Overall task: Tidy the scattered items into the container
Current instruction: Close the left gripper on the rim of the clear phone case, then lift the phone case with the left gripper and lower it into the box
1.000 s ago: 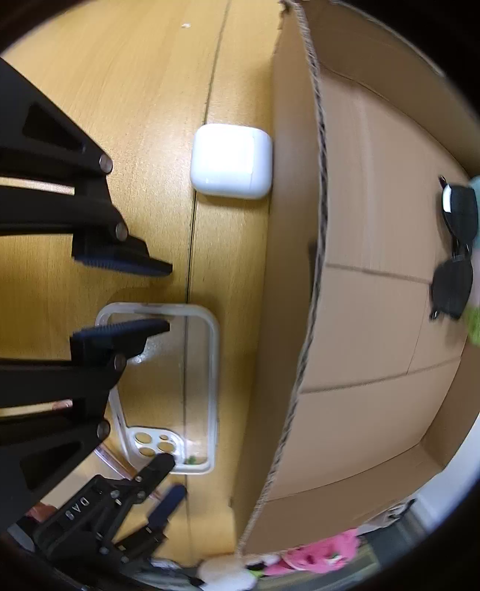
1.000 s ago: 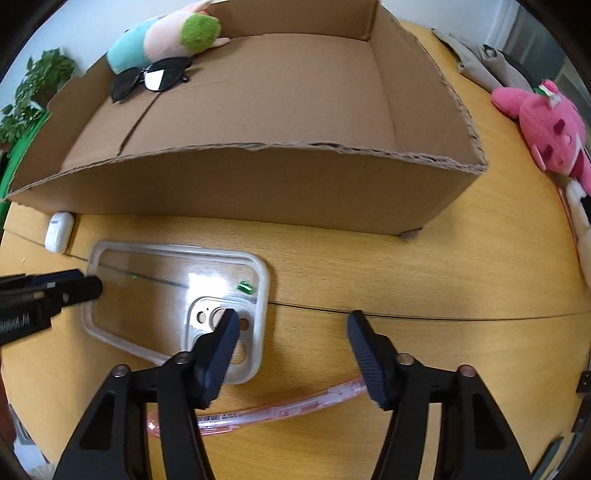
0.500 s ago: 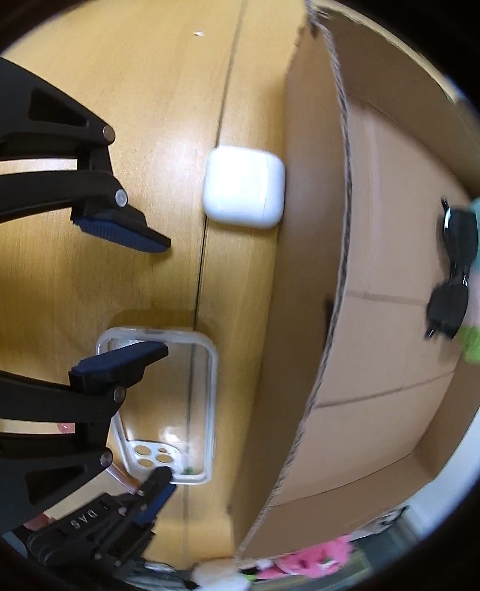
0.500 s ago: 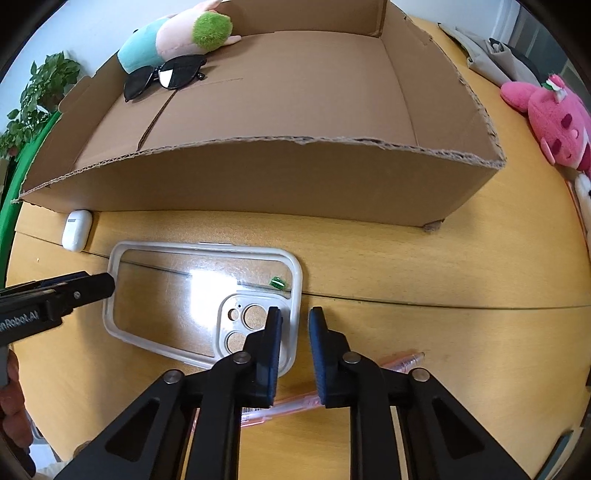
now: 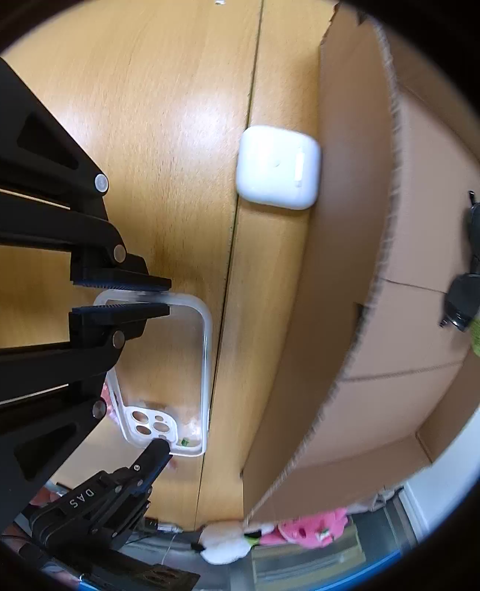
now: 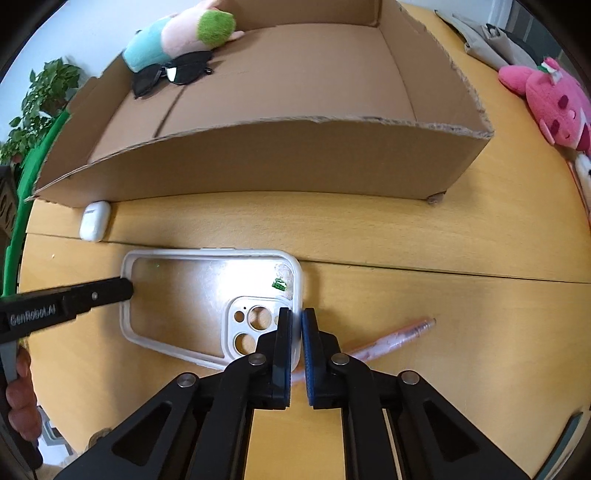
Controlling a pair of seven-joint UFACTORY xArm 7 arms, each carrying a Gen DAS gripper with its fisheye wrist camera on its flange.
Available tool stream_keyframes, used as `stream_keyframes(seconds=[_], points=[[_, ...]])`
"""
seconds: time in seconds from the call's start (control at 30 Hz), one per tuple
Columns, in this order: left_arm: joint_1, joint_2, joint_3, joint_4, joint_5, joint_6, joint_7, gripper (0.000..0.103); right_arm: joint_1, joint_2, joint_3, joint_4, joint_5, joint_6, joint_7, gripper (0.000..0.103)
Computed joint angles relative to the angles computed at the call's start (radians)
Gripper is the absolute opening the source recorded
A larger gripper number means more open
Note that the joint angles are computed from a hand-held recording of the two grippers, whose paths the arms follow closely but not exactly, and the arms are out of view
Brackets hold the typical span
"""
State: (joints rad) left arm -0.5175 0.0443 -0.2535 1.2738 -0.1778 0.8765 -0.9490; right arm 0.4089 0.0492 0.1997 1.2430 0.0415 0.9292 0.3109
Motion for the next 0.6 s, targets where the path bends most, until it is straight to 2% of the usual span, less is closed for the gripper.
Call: stream_keyframes(seconds=[0.17,0.23,0.33,0.47,0.53,0.6], points=[[0.022,-0.089,-0.016,0.005,0.023,0.045,-0.014,0.005,0.022,-0.033,0.015,0.043,-0.044,0.013,0.066,0.007],[0.024,-0.107,-0.025,-0.01,0.048,0.018,-0.048,0.005,0.031,-0.041,0.022,0.075,-0.054,0.017,0.084,0.007],[0.051,-0.165,-0.004,-0.005,0.068,0.046,-0.033,0.005,0.051,-0.016,0.034,0.165,-0.076,0.025,0.112,0.007],[0.068,-0.163,0.013,0.115,0.162,0.117,-0.037,0.005,0.099,0.068,0.047,0.346,-0.15,0.038,0.162,0.007],[0.066,-0.196,0.047,0.145,0.185,0.159,-0.017,0.005,0.131,0.139,0.042,0.462,-0.185,0.048,0.182,0.007],[0.117,-0.182,0.012,0.193,0.2,0.159,0.024,0.005,0.156,0.187,0.028,0.559,-0.205,0.064,0.184,0.007]])
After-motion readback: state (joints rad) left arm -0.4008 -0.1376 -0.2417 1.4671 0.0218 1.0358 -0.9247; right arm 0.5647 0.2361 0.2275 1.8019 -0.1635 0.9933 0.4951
